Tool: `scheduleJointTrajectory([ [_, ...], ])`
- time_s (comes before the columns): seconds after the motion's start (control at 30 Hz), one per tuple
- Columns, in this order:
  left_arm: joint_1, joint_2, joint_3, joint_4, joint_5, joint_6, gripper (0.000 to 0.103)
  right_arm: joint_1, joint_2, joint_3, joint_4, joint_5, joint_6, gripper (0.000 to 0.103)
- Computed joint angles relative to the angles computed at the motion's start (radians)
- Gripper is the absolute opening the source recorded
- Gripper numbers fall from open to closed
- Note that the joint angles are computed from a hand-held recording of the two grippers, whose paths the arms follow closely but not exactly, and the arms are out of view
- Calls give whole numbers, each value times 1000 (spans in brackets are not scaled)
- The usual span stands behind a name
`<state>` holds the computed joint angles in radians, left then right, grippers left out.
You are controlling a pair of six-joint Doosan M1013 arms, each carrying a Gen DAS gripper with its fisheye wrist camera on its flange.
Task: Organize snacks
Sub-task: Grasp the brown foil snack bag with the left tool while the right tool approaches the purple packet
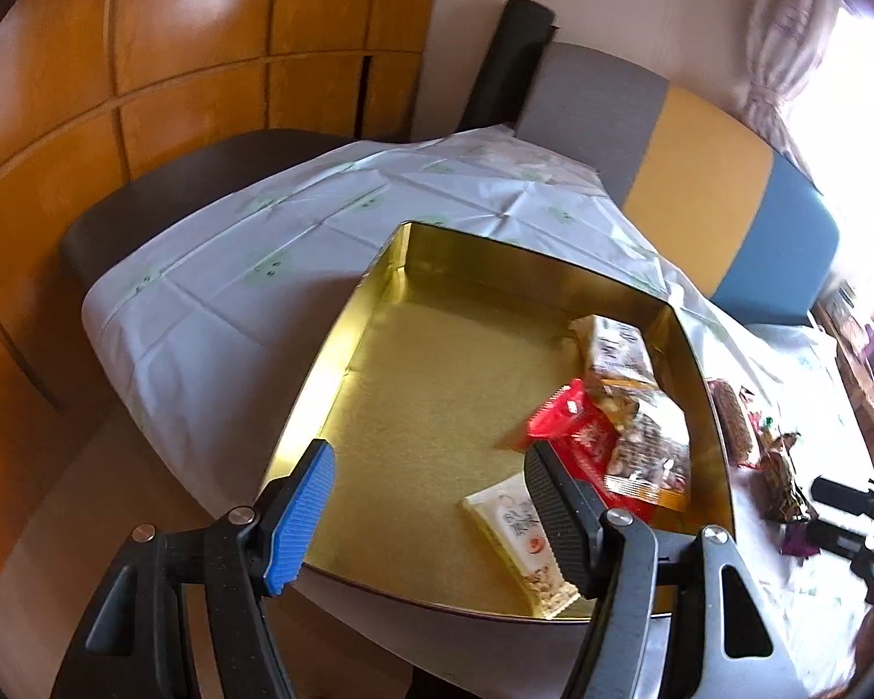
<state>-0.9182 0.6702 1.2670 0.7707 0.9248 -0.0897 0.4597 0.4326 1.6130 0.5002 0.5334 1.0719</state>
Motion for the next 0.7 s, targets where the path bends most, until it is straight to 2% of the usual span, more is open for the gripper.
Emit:
scheduleJointTrajectory([
  [0.23, -14, 18, -63, 3, -44, 129, 64, -102, -59, 97, -249, -83, 329, 53],
  [0.33, -21, 40, -119, -16, -64, 229, 64, -137, -65, 121, -438, -127, 563, 54],
  [0.4, -23, 59, -166, -49, -82, 312, 59, -158, -64, 134, -558, -145, 724, 54],
  [0.5, -28, 100, -261, -130, -103, 461, 56, -205, -60, 156, -572, -173, 866, 54],
  [0.53, -29, 118, -297, -167, -108, 510, 56, -210, -48, 138, -637, -115, 967, 54],
  [0.6, -26, 155, -371, -264, -119, 618, 55, -220, -42, 131, -678, -102, 1057, 54],
  [0.67, -20, 210, -470, -390, -107, 738, 47, -235, -36, 120, -612, -69, 1037, 54],
  [0.7, -19, 238, -518, -436, -92, 779, 46, -241, -36, 120, -575, -65, 1022, 54],
])
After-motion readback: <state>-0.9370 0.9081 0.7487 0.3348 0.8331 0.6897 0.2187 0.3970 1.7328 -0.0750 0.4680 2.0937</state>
